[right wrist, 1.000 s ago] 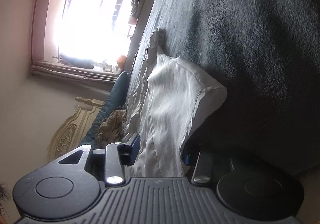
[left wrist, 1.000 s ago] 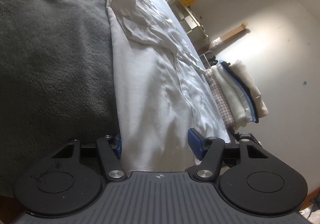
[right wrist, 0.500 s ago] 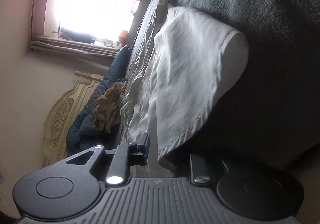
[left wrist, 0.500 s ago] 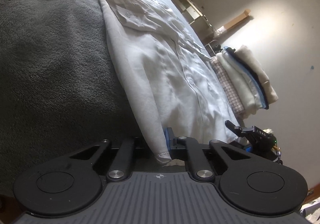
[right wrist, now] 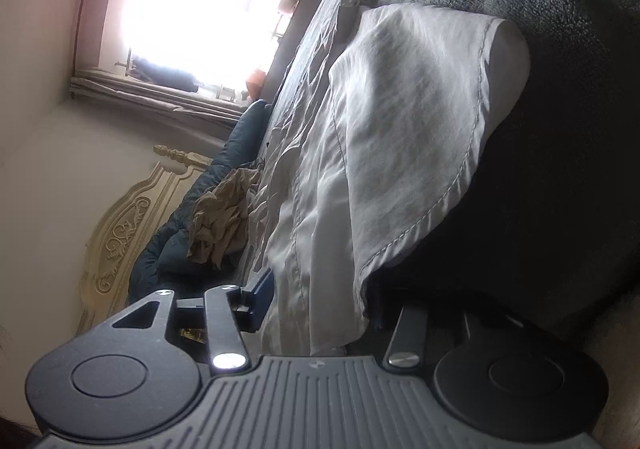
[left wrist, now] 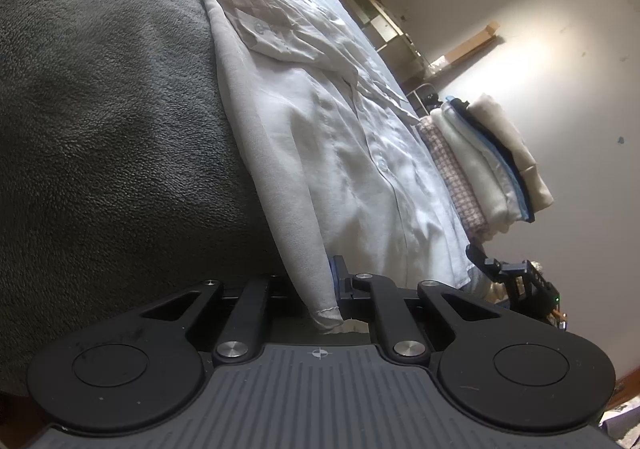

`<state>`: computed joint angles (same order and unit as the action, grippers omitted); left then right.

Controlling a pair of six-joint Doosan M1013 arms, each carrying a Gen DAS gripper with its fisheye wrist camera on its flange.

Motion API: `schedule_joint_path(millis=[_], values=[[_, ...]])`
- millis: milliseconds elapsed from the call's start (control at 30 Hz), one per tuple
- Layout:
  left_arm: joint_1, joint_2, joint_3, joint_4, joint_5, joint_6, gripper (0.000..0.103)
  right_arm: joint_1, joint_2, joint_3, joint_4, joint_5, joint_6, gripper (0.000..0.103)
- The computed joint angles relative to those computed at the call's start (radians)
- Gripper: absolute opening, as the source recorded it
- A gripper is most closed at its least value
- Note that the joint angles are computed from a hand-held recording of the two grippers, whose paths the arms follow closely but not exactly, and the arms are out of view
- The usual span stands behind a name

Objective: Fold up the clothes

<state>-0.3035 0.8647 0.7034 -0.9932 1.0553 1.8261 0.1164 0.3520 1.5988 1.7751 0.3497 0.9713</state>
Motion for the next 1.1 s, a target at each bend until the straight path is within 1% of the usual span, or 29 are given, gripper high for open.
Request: schedule_joint_path(millis=[33, 167, 200, 233, 300, 367, 433, 567, 733, 900, 1100], values=[[0.000, 0.000, 0.001, -0.003, -0.002, 0.000, 0.009, 0.001, 0.001, 0.002, 0.020, 0.001, -0.013, 0.050], [0.000, -0.003, 0.010, -0.011, -0.012, 0.012, 0.008, 0.007, 0.020, -0.028, -0.041, 0.016, 0.027, 0.052], [-0.001, -0.004, 0.013, -0.013, -0.015, 0.016, 0.008, 0.010, 0.024, -0.034, -0.054, 0.009, 0.037, 0.051], [-0.001, -0.006, 0.016, -0.015, -0.020, 0.018, 0.008, 0.013, 0.027, -0.040, -0.065, 0.002, 0.047, 0.048], [0.000, -0.009, 0.022, -0.028, -0.026, 0.027, 0.008, 0.018, 0.034, -0.051, -0.100, -0.010, 0.083, 0.039], [0.001, -0.012, 0.029, -0.042, -0.032, 0.036, 0.005, 0.022, 0.039, -0.067, -0.189, -0.008, 0.160, 0.006], [0.003, -0.015, 0.035, -0.066, -0.036, 0.044, 0.004, 0.030, 0.042, -0.083, -0.274, -0.020, 0.230, 0.004], [0.012, -0.019, 0.038, -0.141, -0.048, 0.065, 0.004, 0.039, 0.040, -0.101, -0.288, -0.043, 0.218, 0.003], [0.020, -0.006, 0.009, -0.227, -0.055, 0.079, 0.004, 0.040, 0.043, -0.136, -0.304, -0.049, 0.203, 0.003], [0.023, 0.021, -0.055, -0.266, -0.061, 0.082, 0.004, 0.038, 0.051, -0.177, -0.362, -0.048, 0.222, 0.003], [0.021, 0.081, -0.192, -0.249, -0.075, 0.042, 0.004, 0.033, 0.076, -0.255, -0.509, -0.046, 0.314, 0.003]])
